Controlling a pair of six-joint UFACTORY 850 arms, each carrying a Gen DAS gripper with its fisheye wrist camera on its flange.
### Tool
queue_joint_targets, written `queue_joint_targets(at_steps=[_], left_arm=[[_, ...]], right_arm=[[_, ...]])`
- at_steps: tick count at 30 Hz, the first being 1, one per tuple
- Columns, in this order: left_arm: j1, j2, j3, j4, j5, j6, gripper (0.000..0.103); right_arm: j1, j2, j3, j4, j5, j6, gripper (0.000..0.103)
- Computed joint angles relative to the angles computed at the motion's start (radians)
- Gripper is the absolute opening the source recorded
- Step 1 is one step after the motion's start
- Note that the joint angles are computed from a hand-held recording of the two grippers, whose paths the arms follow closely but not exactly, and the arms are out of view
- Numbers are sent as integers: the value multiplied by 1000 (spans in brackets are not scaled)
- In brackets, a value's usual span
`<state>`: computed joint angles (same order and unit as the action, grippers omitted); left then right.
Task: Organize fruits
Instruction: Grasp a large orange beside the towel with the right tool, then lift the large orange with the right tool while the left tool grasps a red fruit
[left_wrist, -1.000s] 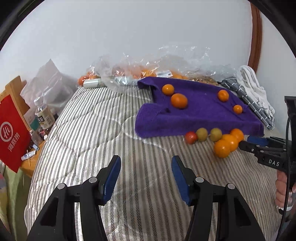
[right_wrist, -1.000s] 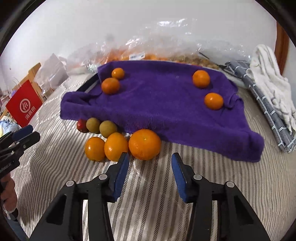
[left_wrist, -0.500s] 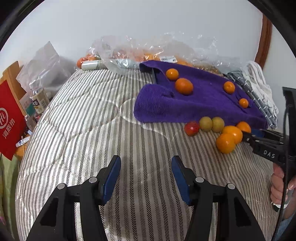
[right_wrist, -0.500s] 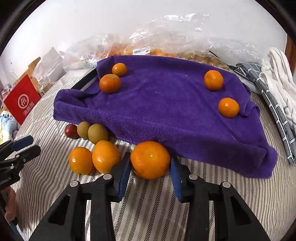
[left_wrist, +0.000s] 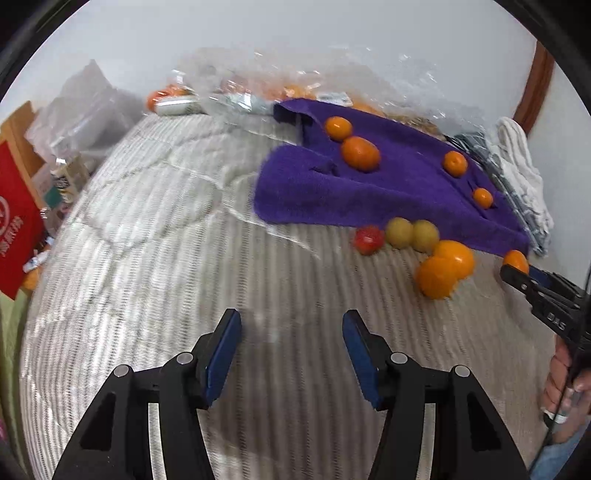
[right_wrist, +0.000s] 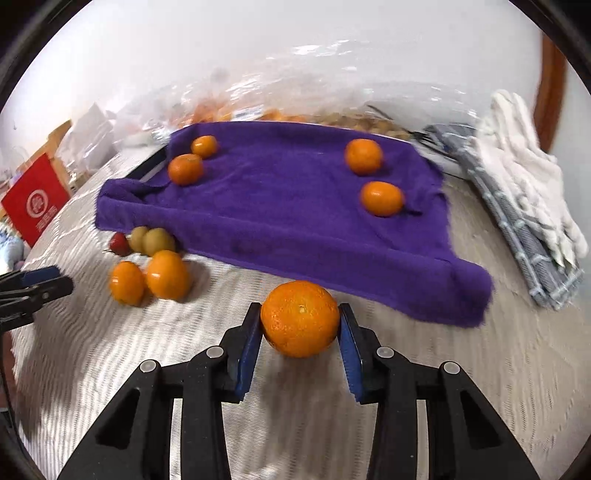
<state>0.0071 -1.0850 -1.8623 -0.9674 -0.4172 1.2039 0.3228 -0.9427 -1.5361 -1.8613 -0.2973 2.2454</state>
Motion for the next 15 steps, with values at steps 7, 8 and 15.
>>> queue_joint_targets(at_steps=[7, 8, 15], left_arm=[[-45, 9, 25, -29, 85, 11, 55], [-49, 9, 27, -51, 89, 30, 55], [-73, -2, 0, -66, 86, 51, 55]], right_arm=[[-32, 17, 46, -39, 0, 101, 40], [-35, 20, 49, -22, 0, 89, 40], [-44, 44, 93, -149, -11, 242, 40]])
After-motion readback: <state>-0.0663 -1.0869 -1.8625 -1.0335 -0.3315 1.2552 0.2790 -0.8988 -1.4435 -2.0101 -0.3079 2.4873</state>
